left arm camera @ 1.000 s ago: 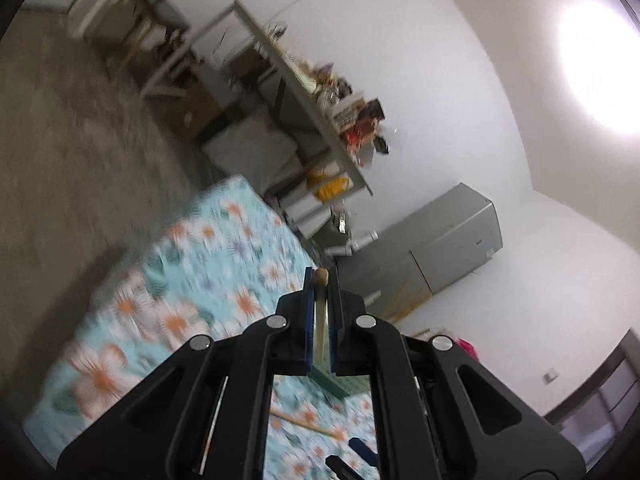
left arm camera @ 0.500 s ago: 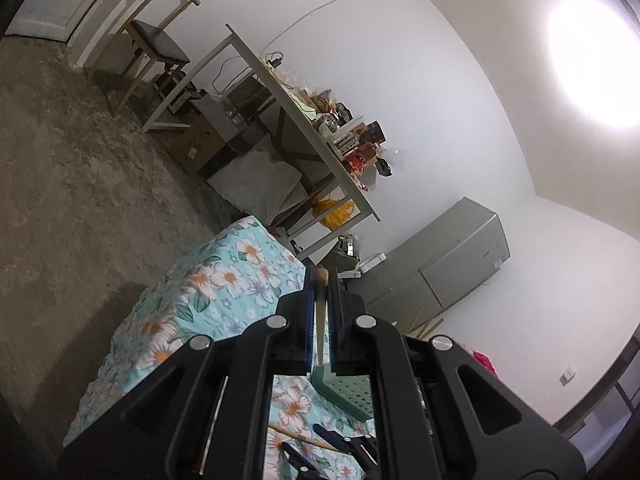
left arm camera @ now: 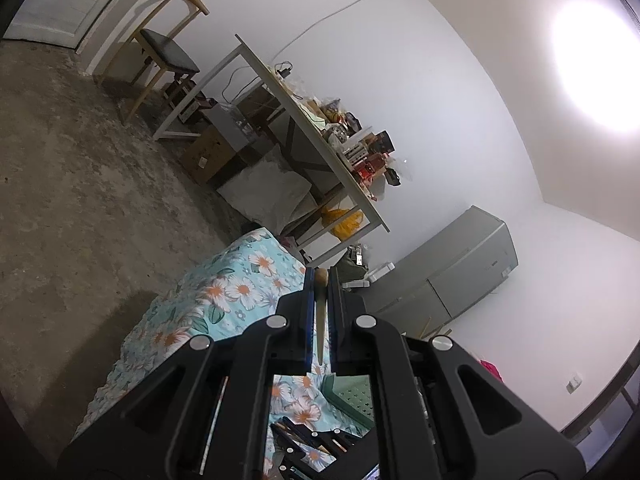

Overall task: Organize utensils
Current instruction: 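Grasp and lift the last chopstick with the right tool while the left tool holds its chopstick, then lower the left tool's chopstick into the caddy and open it while the right tool holds its chopstick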

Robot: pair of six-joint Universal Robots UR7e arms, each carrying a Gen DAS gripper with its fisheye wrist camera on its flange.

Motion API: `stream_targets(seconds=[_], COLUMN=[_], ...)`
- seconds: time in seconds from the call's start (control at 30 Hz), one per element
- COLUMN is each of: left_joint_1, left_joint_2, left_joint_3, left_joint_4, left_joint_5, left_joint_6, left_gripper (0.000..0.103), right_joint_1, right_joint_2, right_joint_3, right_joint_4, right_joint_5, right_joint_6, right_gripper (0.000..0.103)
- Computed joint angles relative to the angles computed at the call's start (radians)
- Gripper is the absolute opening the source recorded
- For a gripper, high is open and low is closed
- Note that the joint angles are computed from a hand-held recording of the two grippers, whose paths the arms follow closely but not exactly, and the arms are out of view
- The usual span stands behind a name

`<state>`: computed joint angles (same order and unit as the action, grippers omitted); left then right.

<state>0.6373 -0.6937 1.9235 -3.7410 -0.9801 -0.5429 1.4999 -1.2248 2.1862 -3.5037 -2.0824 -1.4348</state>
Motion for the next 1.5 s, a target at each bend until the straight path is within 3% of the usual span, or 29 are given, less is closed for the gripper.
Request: stream_targets(seconds=[0.3, 0.4, 0.53, 0.7, 0.8, 0.93, 1.23, 1.5], left_joint_1=[-0.024, -0.035, -0.051, -0.071, -0.077, -0.088, -0.113, -0.108], left_joint_2=[-0.007, -0.007, -0.004, 0.011, 0.020, 0.030, 0.065, 0.188], left_joint_3=[0.003, -0.002, -0.015, -0.045, -0.063, -0.089, -0.194, -0.425], left_joint_4=[0.004, 0.004, 0.008, 0.034, 0.047, 0.081, 0.095, 0.251], left_joint_5=[0.042, 0.051, 0.054, 0.034, 0.002, -0.057, -0.269, -0.313], left_joint_6=[0.013, 0.032, 0.064, 0.106, 0.131, 0.156, 0.262, 0.363], left_gripper=[0.004, 0.004, 0.004, 0.004, 0.004, 0.004, 0.004, 0.004], right_joint_1=[-0.014, -0.034, -0.116, -0.245, -0.297, -0.332, -0.390, -0.432], right_joint_2=[-0.149, -0.256, -0.420, -0.544, -0.586, -0.640, -0.719, -0.739], right_joint_3=[0.018, -0.017, -0.092, -0.149, -0.161, -0.132, -0.088, -0.076], right_joint_4=[0.108, 0.256, 0.507, 0.670, 0.702, 0.661, 0.597, 0.586], right_joint_5=[0.126, 0.192, 0.361, 0.565, 0.651, 0.716, 0.828, 0.878], right_joint_6=[0.149, 0.302, 0.544, 0.702, 0.746, 0.751, 0.772, 0.799], right_gripper=[0.011, 0.008, 0.005, 0.005, 0.005, 0.005, 0.005, 0.005])
